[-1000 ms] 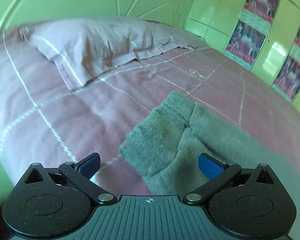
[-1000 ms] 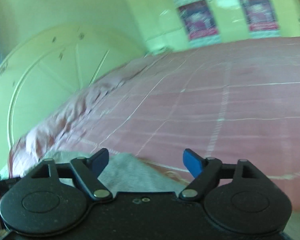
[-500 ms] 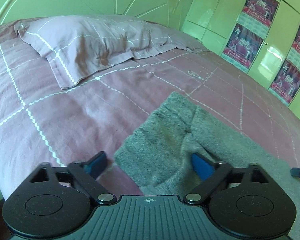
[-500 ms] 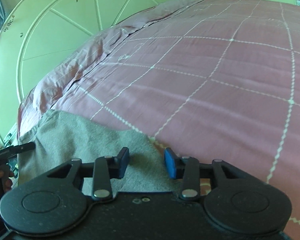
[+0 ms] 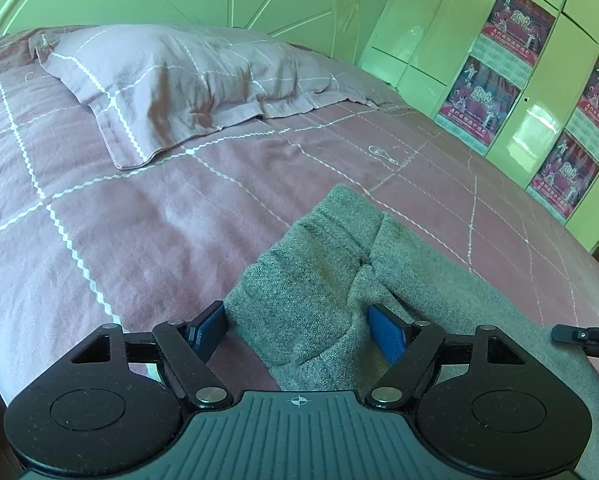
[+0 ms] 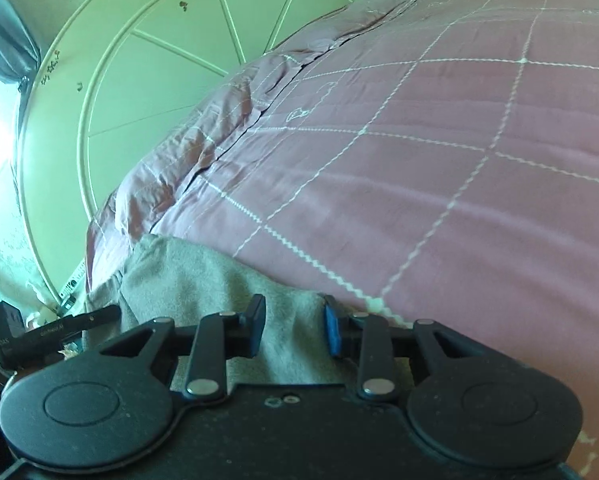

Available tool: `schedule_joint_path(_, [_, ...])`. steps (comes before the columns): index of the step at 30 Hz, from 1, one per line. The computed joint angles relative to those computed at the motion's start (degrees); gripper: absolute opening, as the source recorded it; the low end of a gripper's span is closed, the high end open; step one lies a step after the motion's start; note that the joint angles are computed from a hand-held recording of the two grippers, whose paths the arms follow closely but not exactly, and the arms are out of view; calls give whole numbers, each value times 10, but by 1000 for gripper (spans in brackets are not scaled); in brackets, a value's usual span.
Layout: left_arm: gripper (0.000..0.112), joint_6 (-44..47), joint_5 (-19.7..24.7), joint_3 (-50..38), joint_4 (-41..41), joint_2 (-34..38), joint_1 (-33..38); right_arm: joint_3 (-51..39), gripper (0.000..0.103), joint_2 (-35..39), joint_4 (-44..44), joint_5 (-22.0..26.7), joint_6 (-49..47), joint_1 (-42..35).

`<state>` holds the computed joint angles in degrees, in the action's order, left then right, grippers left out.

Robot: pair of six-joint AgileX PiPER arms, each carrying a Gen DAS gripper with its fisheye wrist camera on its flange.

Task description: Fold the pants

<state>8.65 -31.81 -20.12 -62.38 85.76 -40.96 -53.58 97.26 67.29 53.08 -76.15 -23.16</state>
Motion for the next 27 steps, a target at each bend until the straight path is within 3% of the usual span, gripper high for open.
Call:
schedule_joint_path(1, [71,-9,1,2,14,-1,4,12,3,-16,-4,-30,-8,12])
schedule_joint_path(3, [66,-13,1,6,29,-6,7,28,1,-36,5,-53,-29,15])
schedule_joint_path(10, [56,14,8,7,17,-25,9,43,0,-78,14,-92,-43,27])
schedule_joint_path(16, [45,21,-9,22,19,-61,1,51,0,-105,66,-87,-69,8])
schedule_joint_path(19, [45,-14,-29,30,51,-40,-2,59,0,-98,66,-119,-87,16])
schedule_joint_path(20, [45,-71,-10,34,103,-20,26,57,0,-80,31,-160,-56,37])
schedule_joint_path(22, [50,-142,-15,50,168,-8,47,72,0,-57,3,-228,-48,75])
schedule_joint_path(24, [54,-121,-21,49,156,-8,38,94,0,-68,54,-248,-85,80])
schedule_joint_path(27, [69,-23,5,30,70,-25,34,117,0,-102,64,-322,-46,88])
